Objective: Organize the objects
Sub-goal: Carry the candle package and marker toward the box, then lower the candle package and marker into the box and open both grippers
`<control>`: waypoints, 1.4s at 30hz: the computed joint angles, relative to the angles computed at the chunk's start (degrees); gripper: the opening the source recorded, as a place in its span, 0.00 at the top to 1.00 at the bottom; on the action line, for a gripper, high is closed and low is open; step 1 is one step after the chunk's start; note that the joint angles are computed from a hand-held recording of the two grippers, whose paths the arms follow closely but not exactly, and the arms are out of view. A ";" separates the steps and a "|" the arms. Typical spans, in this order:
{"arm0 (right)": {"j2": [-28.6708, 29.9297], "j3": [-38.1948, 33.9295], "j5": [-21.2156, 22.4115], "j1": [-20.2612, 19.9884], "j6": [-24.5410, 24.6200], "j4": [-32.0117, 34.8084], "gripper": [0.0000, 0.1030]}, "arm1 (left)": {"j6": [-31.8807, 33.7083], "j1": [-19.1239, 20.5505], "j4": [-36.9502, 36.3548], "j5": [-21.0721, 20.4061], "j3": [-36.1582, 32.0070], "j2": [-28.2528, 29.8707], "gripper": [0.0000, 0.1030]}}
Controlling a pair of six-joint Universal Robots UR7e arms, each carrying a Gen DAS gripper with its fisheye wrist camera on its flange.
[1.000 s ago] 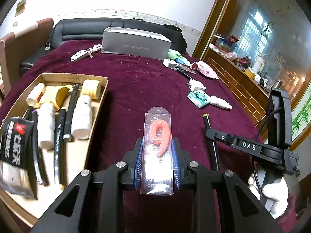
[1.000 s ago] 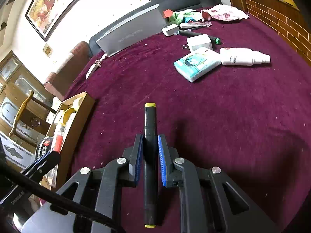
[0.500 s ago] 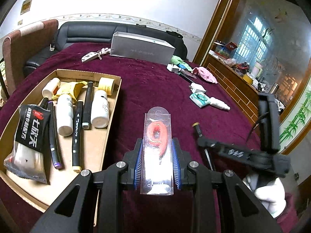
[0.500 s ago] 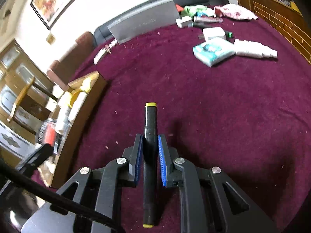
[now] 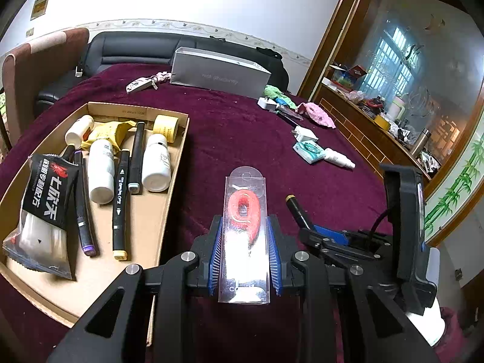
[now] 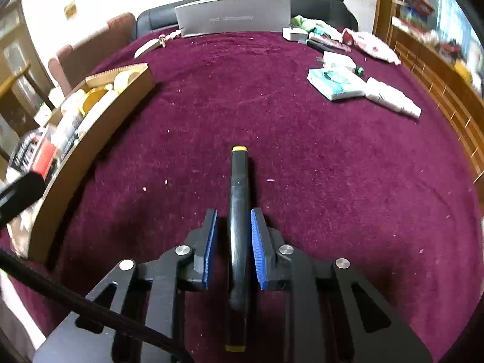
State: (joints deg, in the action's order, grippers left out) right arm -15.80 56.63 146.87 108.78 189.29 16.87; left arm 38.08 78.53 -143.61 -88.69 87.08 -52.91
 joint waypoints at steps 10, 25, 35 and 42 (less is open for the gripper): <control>-6.12 8.26 -10.42 0.79 0.16 -7.43 0.88 | -0.88 1.29 1.00 -0.90 -1.51 -0.89 0.77; -1.92 -3.33 -22.71 2.19 -0.38 1.23 0.88 | -5.44 4.64 1.28 0.99 -11.68 2.46 0.77; 4.74 -16.17 -26.05 2.24 -0.55 9.84 0.87 | -8.17 6.59 3.87 2.53 -19.12 6.41 0.77; 10.63 -27.57 -27.76 2.16 -0.37 16.97 0.87 | -9.02 7.43 5.25 3.70 -24.05 8.78 0.77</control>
State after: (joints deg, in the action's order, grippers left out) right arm -5.17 29.06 119.11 110.94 188.91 33.85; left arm 29.06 85.96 -138.36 -84.99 63.03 -44.13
